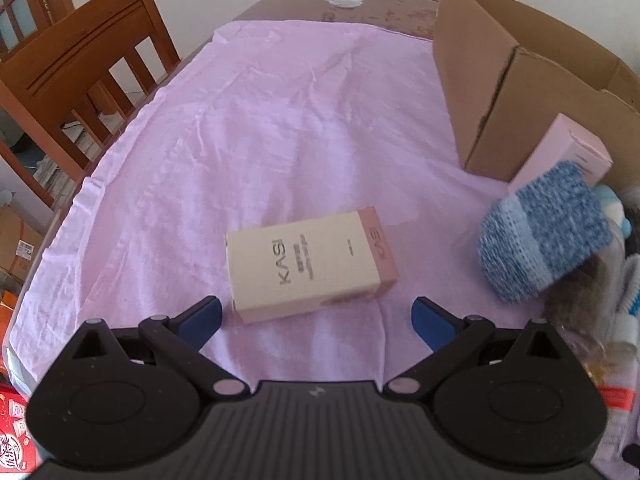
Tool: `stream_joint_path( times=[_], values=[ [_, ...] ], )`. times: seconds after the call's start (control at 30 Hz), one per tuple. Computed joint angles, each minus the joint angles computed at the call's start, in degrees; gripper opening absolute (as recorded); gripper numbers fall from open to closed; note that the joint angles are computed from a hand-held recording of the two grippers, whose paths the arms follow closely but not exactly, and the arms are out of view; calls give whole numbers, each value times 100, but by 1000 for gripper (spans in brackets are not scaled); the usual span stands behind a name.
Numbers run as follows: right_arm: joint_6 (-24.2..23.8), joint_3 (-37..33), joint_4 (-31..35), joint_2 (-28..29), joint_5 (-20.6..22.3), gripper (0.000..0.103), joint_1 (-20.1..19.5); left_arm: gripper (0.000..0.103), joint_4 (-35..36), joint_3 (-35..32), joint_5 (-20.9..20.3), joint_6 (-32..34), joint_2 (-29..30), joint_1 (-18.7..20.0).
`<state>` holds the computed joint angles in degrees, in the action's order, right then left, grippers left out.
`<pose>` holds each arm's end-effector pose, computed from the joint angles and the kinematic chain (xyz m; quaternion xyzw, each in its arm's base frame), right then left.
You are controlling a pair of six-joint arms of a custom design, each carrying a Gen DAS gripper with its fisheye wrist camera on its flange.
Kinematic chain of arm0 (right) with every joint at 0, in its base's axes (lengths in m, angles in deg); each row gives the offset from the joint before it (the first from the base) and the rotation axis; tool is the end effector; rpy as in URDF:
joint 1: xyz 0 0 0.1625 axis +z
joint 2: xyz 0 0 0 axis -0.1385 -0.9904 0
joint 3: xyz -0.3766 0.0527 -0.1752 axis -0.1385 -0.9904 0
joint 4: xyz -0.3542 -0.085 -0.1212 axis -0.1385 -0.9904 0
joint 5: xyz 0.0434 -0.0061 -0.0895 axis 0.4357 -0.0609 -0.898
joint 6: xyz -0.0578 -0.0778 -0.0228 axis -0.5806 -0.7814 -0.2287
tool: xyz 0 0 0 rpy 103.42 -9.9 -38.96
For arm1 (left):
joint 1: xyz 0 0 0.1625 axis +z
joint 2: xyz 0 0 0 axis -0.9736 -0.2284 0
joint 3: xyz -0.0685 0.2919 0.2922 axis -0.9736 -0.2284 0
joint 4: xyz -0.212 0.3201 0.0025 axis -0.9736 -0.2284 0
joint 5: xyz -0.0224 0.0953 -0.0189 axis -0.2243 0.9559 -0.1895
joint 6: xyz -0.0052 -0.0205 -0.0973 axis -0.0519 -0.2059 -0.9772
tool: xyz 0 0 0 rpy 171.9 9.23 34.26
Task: Organize objects
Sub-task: 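Grasp the KASI box with left tool while right tool grasps white knit glove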
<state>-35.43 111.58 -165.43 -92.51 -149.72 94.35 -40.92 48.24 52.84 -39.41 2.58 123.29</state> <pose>0.0498 -0.5737 0.2994 0.2940 -0.8908 0.1248 0.3233 -0.2663 -0.5976 0.0792 -0.0483 0.8615 -0.2855 0.4170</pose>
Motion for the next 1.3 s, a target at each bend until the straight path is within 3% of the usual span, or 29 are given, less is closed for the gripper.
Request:
stream_joint_path(
  times=[0.5,0.83,0.97,1.3],
  values=[
    [-173,-167,86,136,252,103,-48,98,16,-309,55,-341,122,135],
    [-18,-192,143,161,95,103,17,83,48,-222,129,-272,67,102],
    [64,-180,106,176,-16,103,67,83,-144,-153,53,-102,15,113],
    [200,-144,44,155,-121,89,177,83,-289,-103,-86,606,-129,81]
  ],
)
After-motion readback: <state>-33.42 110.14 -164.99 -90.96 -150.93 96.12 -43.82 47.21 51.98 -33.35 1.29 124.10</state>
